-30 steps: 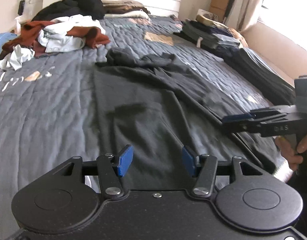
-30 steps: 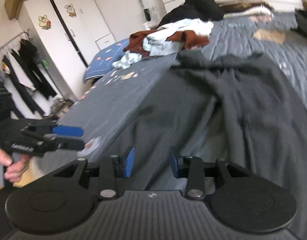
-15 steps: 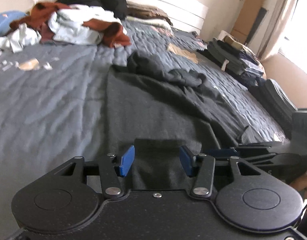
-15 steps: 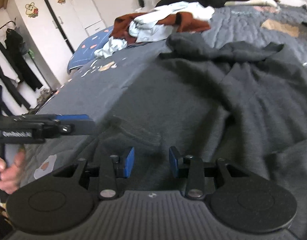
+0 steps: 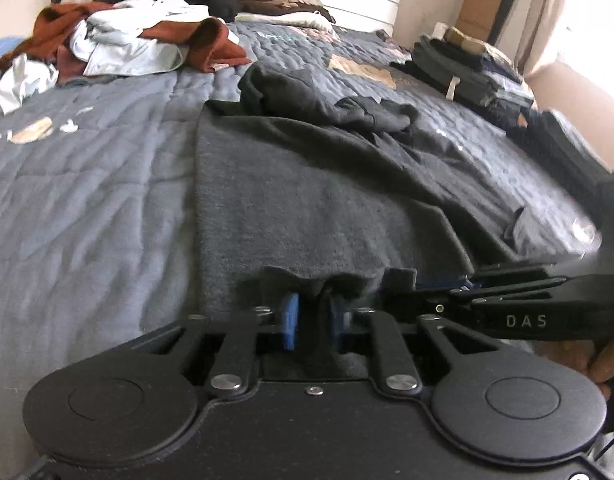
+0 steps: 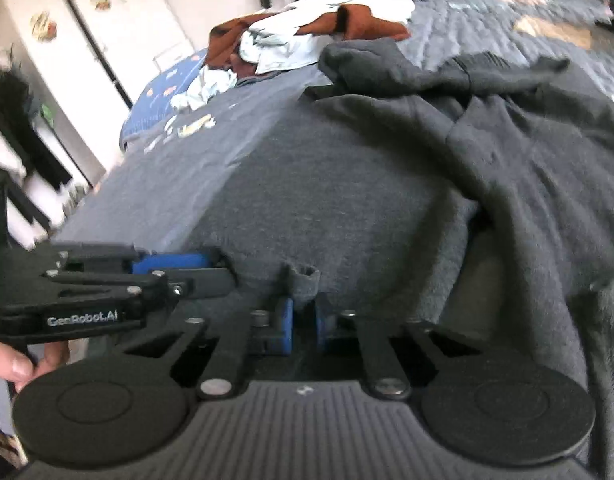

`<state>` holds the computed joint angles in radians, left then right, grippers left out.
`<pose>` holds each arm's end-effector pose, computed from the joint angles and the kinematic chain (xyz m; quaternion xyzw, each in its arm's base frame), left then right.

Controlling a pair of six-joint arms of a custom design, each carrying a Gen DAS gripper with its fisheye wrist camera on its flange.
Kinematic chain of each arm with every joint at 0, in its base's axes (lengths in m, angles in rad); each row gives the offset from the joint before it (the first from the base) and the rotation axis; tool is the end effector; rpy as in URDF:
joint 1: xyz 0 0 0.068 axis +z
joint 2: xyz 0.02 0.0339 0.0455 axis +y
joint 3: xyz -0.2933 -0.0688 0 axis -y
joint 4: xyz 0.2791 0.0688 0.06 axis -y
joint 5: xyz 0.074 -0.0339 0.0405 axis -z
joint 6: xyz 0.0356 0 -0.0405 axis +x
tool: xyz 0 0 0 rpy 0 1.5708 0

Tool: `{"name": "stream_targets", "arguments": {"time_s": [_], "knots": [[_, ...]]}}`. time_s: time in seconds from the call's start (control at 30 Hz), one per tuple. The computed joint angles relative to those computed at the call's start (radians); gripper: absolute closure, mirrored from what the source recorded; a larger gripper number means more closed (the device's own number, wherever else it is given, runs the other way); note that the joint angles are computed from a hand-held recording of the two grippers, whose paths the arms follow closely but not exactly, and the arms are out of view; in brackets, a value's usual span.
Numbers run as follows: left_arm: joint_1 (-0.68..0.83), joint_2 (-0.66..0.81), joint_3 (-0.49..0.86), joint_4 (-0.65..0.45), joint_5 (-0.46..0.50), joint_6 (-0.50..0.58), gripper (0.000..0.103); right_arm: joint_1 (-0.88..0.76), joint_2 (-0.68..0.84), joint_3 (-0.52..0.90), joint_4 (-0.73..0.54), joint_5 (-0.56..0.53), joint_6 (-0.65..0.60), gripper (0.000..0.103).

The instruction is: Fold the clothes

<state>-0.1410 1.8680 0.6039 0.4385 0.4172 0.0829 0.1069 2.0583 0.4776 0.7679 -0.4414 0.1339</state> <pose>0.3144 -0.0592 0.0677 0.1767 0.8971 -0.2031 0.3504 0.2844 0.0458 0.0158 -0.0688 0.9075 0.2453 0.3340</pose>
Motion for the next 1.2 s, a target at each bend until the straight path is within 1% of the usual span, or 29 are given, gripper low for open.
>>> {"name": "stream_targets", "arguments": {"time_s": [0.03,0.1,0.13,0.17,0.2,0.23,0.4,0.47,0.53,0.6,0.67,0.7,0.8,0.9,0.97,1.07,1.2], "knots": [[0.003,-0.004,0.004,-0.008,0.000,-0.003,0.087,-0.010,0.005,0.006,-0.001,-0.017,0.014,0.095],[0.001,-0.016,0.007,-0.023,-0.017,-0.002,0.082,-0.016,0.004,0.013,-0.015,-0.025,0.013,0.094],[-0.002,-0.021,0.008,-0.022,-0.026,-0.003,0.075,-0.012,0.002,0.013,-0.019,-0.020,0.012,0.094],[-0.007,-0.024,0.005,-0.010,-0.037,-0.007,0.072,-0.008,-0.001,0.013,-0.022,-0.014,0.011,0.093],[-0.012,-0.023,0.003,0.004,-0.050,-0.007,0.065,-0.004,0.002,0.010,-0.010,-0.008,0.009,0.092],[-0.017,-0.023,0.000,0.017,-0.063,-0.007,0.060,0.000,0.005,0.007,0.002,-0.002,0.006,0.091],[-0.031,0.017,0.025,0.013,-0.100,-0.016,0.058,0.006,0.021,0.010,0.028,0.010,0.016,0.088],[-0.030,0.029,0.025,0.026,-0.093,-0.014,0.060,0.006,0.027,0.012,0.033,0.010,0.023,0.088],[-0.026,0.030,0.029,0.020,-0.067,-0.005,0.079,0.008,0.029,0.012,0.038,0.012,0.026,0.089],[-0.025,0.019,0.032,0.003,-0.047,0.007,0.087,0.003,0.029,0.013,0.038,0.004,0.039,0.092],[-0.026,-0.003,0.028,-0.003,-0.037,0.008,0.088,-0.005,0.024,0.014,0.032,-0.010,0.054,0.093],[-0.024,-0.016,0.025,-0.001,-0.031,0.004,0.091,-0.008,0.015,0.010,0.036,-0.015,0.064,0.095],[-0.023,-0.053,0.012,0.033,-0.020,-0.025,0.093,-0.015,-0.016,-0.008,0.059,-0.025,0.093,0.096],[-0.031,-0.053,0.048,0.037,-0.029,-0.034,0.094,-0.021,-0.059,-0.017,0.079,-0.035,0.113,0.096],[-0.043,-0.032,0.106,-0.001,-0.044,-0.012,0.094,-0.019,-0.081,0.001,0.068,-0.013,0.097,0.096],[-0.062,0.019,0.204,-0.056,-0.064,0.012,0.095,-0.036,-0.077,0.066,0.013,0.000,0.080,0.097],[-0.084,0.078,0.300,-0.073,-0.087,0.030,0.096,-0.060,-0.041,0.171,-0.053,0.026,0.077,0.097]]}}
